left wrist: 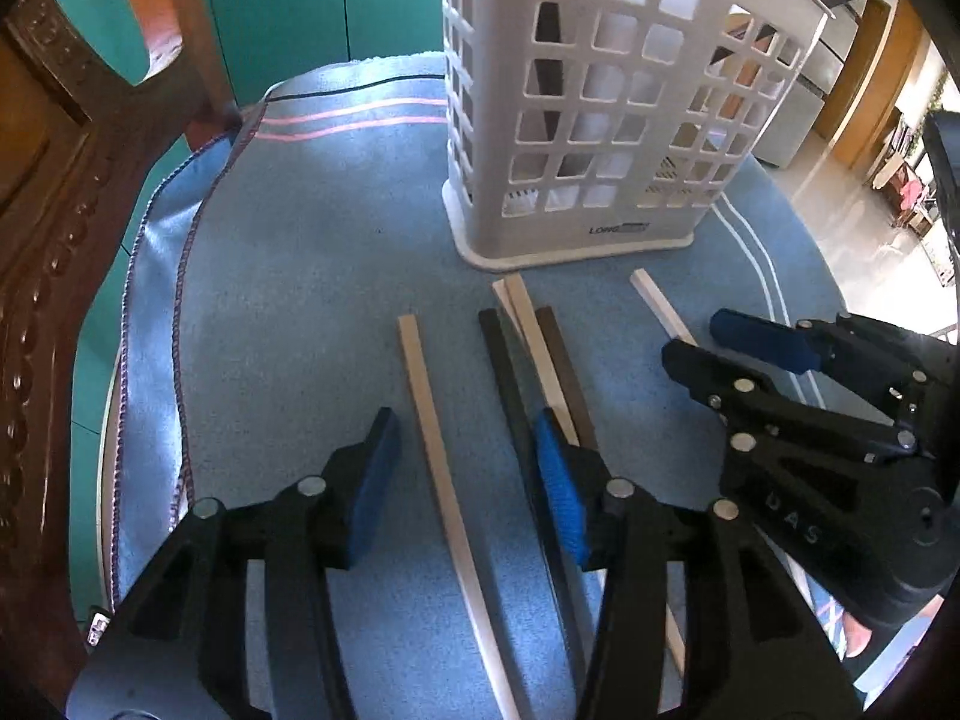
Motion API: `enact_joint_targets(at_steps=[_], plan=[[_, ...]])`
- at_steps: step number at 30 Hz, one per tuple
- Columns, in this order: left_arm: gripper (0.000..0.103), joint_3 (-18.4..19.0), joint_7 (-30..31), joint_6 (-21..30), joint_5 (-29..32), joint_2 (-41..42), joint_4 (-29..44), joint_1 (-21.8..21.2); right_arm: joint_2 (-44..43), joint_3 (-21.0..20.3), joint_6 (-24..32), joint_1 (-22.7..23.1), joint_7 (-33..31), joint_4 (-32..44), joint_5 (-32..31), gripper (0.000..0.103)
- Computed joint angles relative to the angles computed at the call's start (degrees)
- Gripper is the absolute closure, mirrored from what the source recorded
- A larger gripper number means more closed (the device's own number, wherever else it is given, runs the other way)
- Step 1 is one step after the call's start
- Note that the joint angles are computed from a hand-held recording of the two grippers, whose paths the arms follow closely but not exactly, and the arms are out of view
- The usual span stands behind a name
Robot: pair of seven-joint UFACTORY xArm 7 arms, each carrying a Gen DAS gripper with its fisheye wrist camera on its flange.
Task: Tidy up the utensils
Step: 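Close the left gripper on a light wooden chopstick while the right holds its own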
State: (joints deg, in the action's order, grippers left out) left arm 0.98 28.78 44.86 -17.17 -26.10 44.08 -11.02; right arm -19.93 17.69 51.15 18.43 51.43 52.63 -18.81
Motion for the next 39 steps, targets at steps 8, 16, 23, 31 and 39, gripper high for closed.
enact_joint_targets(at_steps=[8, 16, 23, 31, 39], plan=[[0.056, 3.11, 0.97, 3.59, -4.13, 3.71, 4.89, 2.51, 1.53, -0.25, 0.07, 0.27, -0.84, 1.44, -0.25, 0.07], [0.057, 0.36, -0.42, 1.55, -1.33, 3.46, 3.77, 3.96, 2.01, 0.82, 0.94, 0.9, 0.61, 1.73, -1.78, 0.07], [0.075, -1.11, -3.27, -0.96, 4.34, 1.14, 1.11, 4.05, 2.29, 0.92, 2.29, 1.84, 2.0, 1.98, -2.38, 0.07], [0.096, 0.35, 0.02, -2.12, 1.08, -0.75, -0.32, 0.4, 2.03, -0.9, -4.88, 2.81, -0.14, 0.3, 0.86, 0.097], [0.096, 6.19, 3.24, -0.39, -8.03, -14.61, -2.35, -1.7, -12.69, 2.37, -10.98, 0.0, 4.61, -4.02, -0.27, 0.097]])
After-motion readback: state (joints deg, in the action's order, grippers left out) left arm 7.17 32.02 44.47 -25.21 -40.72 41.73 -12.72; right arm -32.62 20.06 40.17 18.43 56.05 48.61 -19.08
